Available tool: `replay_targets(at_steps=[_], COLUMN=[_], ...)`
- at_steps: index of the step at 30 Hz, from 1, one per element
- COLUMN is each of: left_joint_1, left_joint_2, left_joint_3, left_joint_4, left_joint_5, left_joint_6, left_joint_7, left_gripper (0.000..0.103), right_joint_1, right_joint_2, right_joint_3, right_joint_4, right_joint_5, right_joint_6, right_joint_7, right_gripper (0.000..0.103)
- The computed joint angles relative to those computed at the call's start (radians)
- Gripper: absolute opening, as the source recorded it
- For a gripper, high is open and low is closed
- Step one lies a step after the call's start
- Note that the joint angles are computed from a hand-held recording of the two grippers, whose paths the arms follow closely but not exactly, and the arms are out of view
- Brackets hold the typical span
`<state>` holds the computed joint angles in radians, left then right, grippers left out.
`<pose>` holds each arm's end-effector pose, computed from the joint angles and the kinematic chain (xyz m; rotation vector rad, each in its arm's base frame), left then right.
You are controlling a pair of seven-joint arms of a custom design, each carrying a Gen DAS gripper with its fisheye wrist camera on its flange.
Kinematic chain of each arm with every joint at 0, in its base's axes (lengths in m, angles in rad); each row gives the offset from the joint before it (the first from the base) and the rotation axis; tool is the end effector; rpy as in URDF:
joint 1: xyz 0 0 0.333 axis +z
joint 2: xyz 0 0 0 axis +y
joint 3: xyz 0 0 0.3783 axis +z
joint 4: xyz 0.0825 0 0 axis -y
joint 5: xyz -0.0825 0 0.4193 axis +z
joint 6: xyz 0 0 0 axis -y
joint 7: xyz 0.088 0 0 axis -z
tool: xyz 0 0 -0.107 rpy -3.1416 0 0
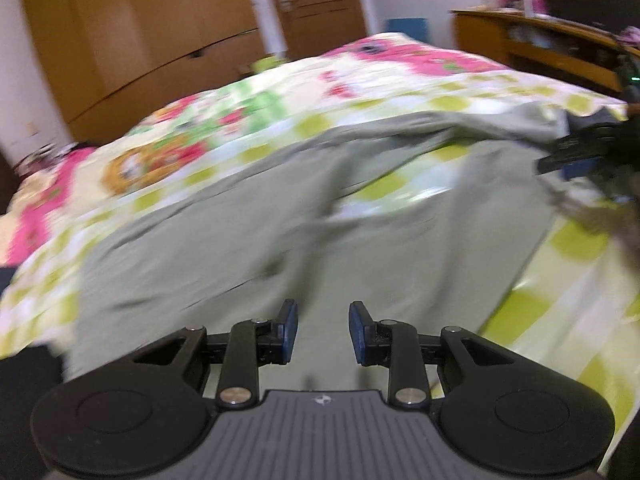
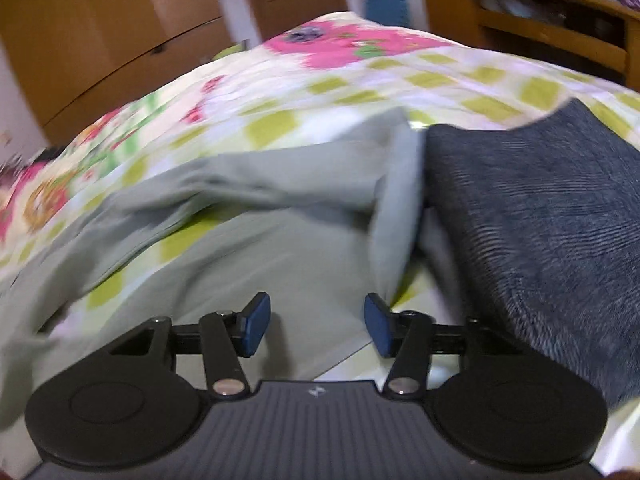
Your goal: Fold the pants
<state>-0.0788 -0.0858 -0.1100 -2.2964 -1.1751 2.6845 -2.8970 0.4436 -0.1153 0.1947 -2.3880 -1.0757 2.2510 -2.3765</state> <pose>0.5465 -0.0756 0.4621 -0.6717 2.4596 -0.9607 0.4212 0.2834 0.4123 -0.7392 2.3783 -0.8648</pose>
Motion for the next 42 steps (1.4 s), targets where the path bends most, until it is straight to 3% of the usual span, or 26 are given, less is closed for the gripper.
replay_targets(at_steps=[1, 3, 4, 10, 16, 18, 20, 23, 27, 30, 34, 40, 42], left_joint_1=[-0.011, -0.031, -0.039, -0.054, -0.008, 0.019, 0.053, 0.101, 0.112, 0.088, 0.063, 0.094, 0.101], left_joint_2=[-0.003, -0.006, -0.009, 0.002, 0.082, 0.122, 0.176, 0.288, 0.463, 0.579, 0.734, 0.877, 0.904], left_joint_3=[-0.011, -0.025, -0.029, -0.028, -0.005, 0.0, 0.003, -0.012, 0.0, 0.054, 0.116, 0.096, 0.084], left_joint_4=[-0.004, -0.009, -0.014, -0.013, 0.077, 0.129, 0.199, 0.338, 0.554, 0.72, 0.965, 1.212, 1.252], left_joint_5=[-0.001, -0.005, -0.009, -0.021, -0.052, -0.085, -0.128, -0.161, 0.031, 0.235, 0.463, 0.645, 0.687], left_joint_6=[-0.006, -0.013, -0.018, -0.024, 0.021, 0.057, 0.079, 0.13, 0.165, 0.095, -0.066, -0.29, -0.326], left_joint_7=[0.001, 0.013, 0.018, 0.045, 0.077, 0.116, 0.174, 0.238, 0.08, -0.135, -0.345, -0.455, -0.483], left_gripper=[0.042, 0.043, 0.043, 0.043, 0.045, 0.049, 0.054, 0.064, 0.066, 0.068, 0.069, 0.076, 0.076], right_joint_1=[-0.003, -0.002, 0.0, 0.015, 0.051, 0.044, 0.019, -0.011, -0.049, -0.095, -0.122, -0.122, -0.125], right_joint_2=[-0.011, -0.031, -0.039, -0.108, -0.056, -0.012, 0.051, 0.2, 0.441, 0.599, 0.78, 0.926, 0.961], right_joint_3=[-0.004, 0.001, 0.006, 0.023, 0.064, 0.041, 0.001, -0.046, -0.079, -0.046, 0.011, 0.012, 0.014], right_joint_4=[-0.012, -0.03, -0.04, -0.074, 0.052, 0.105, 0.167, 0.324, 0.613, 0.818, 1.088, 1.339, 1.396], right_joint_5=[0.005, 0.037, 0.05, 0.158, 0.048, -0.012, -0.062, -0.068, 0.062, 0.223, 0.389, 0.561, 0.621], right_joint_6=[0.001, -0.029, -0.045, -0.149, -0.18, -0.102, 0.035, 0.18, 0.336, 0.377, 0.265, 0.063, 0.001], right_joint_7=[0.0, -0.001, 0.007, -0.06, -0.262, -0.322, -0.389, -0.599, -1.013, -1.327, -1.682, -1.942, -2.007], right_gripper=[0.031, 0.009, 0.003, 0.0, 0.036, 0.041, 0.042, 0.043, 0.051, 0.059, 0.061, 0.064, 0.067])
